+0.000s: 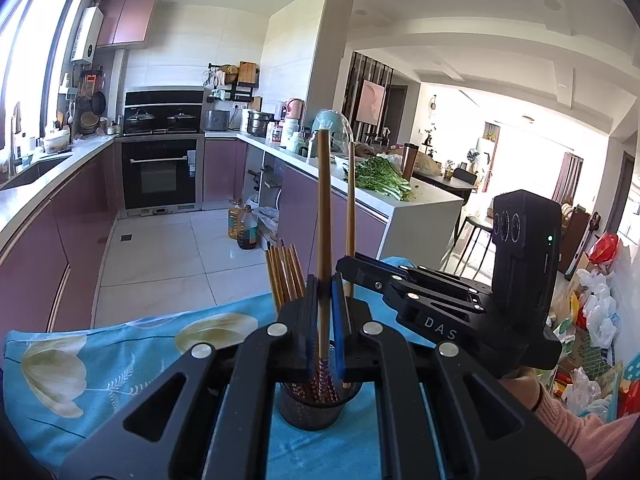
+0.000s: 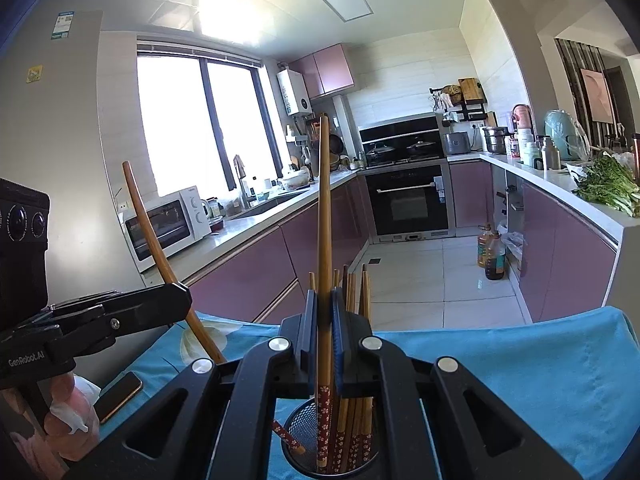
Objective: Organize utensils
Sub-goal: 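Carry the left gripper's chopstick over the mesh cup while the right gripper follows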
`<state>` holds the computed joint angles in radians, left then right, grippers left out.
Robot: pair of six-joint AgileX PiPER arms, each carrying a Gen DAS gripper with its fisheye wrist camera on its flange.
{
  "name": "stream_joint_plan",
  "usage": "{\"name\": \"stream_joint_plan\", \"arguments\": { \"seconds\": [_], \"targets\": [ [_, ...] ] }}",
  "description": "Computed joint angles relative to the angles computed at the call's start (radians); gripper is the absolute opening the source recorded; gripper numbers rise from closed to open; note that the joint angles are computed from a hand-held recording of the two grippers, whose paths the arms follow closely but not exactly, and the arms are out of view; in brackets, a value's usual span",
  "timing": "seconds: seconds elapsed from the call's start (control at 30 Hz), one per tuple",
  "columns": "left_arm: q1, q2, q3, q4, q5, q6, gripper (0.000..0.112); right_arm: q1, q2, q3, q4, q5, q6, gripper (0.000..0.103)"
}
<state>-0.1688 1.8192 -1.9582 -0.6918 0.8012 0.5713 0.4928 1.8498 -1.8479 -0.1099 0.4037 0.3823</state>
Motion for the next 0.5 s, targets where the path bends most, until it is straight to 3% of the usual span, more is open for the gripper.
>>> {"name": "stream_joint_plan", "arguments": {
  "seconds": [0.5],
  "targets": [
    [-0.027,0.051,-0.102,0.085,0.056,-0.088,0.007,0.019,0.019,0.005,-0.082,0.007,0.08,0.006]
  ]
}}
